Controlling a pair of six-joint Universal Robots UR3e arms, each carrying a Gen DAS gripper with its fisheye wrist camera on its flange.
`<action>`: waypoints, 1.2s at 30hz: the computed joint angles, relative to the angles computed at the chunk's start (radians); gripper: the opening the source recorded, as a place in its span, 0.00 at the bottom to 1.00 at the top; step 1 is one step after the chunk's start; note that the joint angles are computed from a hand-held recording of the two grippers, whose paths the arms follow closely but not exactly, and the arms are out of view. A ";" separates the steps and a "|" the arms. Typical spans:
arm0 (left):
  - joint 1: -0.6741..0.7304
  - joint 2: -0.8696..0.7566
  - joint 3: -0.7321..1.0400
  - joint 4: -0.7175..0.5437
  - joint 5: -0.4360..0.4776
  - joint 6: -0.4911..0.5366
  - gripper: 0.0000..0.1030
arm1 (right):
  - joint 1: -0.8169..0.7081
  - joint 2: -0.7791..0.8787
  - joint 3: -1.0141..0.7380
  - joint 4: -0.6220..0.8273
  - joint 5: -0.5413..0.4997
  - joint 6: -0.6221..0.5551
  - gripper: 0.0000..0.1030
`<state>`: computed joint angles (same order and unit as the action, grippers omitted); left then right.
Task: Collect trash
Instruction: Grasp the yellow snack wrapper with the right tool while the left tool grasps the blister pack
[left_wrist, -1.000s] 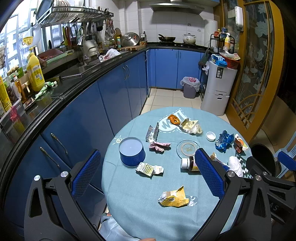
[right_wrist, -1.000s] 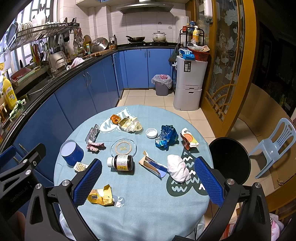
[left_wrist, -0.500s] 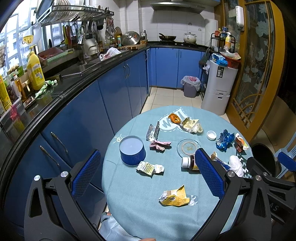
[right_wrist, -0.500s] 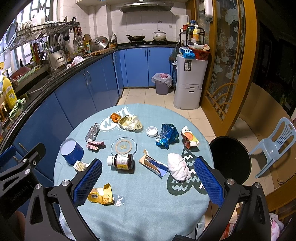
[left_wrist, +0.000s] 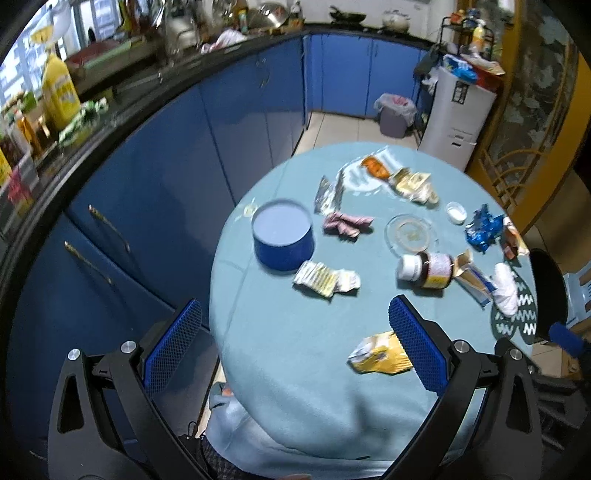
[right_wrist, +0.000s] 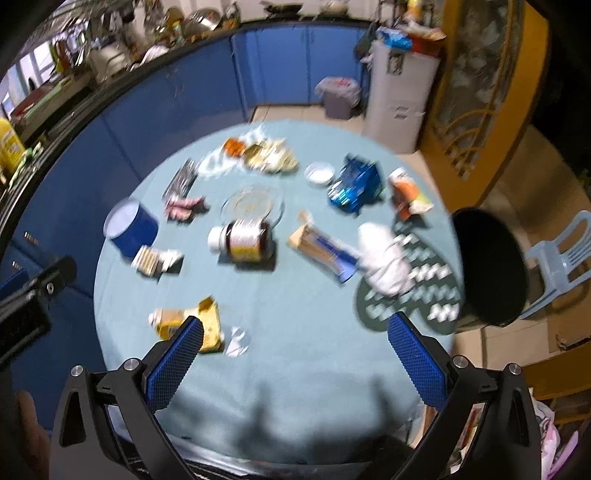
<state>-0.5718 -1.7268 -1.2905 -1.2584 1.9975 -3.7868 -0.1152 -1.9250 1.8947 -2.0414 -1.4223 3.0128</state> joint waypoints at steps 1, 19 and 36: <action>0.009 0.000 -0.004 -0.003 -0.011 0.006 0.97 | 0.010 0.016 -0.004 0.004 0.004 0.000 0.94; 0.264 -0.086 -0.075 0.088 -0.371 0.269 0.97 | 0.288 0.473 -0.277 0.064 -0.013 0.007 0.94; 0.331 -0.249 0.007 0.044 -0.512 0.309 0.71 | 0.296 0.638 -0.382 0.075 -0.015 0.025 0.69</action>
<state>-0.2404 -1.9754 -1.2833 -1.2145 1.4852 -3.4782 0.1810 -1.2869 1.5131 -1.9661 -1.4368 3.0380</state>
